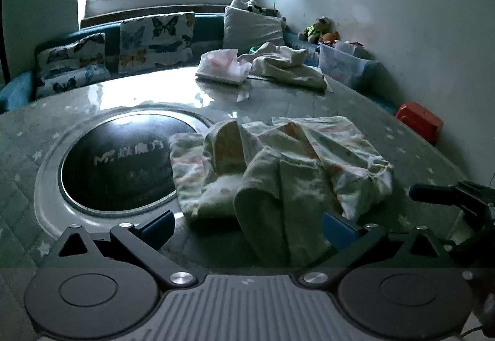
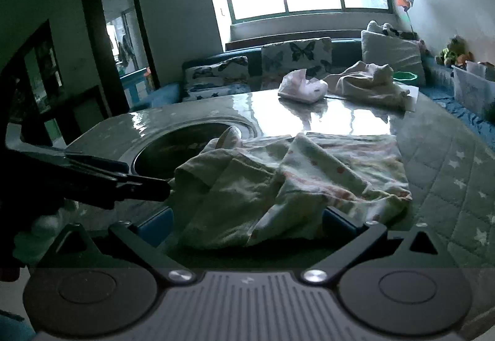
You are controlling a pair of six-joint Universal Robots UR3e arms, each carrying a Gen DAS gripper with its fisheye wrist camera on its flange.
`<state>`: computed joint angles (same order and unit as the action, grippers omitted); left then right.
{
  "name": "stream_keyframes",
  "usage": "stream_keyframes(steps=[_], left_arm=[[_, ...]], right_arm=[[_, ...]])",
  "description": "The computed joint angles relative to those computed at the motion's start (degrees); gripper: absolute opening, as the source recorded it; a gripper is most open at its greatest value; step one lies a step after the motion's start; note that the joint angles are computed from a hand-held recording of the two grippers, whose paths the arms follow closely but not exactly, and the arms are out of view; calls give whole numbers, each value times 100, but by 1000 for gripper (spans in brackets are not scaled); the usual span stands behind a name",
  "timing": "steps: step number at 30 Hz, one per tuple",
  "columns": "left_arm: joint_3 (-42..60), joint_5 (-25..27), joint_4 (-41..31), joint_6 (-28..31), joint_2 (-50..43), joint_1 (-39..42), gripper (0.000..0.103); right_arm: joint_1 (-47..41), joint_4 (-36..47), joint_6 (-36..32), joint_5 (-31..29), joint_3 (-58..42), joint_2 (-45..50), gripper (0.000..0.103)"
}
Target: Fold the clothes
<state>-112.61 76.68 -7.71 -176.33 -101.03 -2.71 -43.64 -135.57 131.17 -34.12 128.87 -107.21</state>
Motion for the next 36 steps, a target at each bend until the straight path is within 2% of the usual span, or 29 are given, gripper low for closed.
stream_keyframes(steps=[8,20,27,36], left_arm=[[-214,151,42,23,88,-130,103],[-163,206,-110,165,34,-133,103],[-452,187,6,297,224,-65,103],[-684,285,140,201,391,-59,103]], right_arm=[[-304,691,-496,181,236,-667,103],[-163,619,-98,-84,186,-745,103],[-80,1052,-247,-199,134,-859,103],[370,222,279,-753,197,-630,103]])
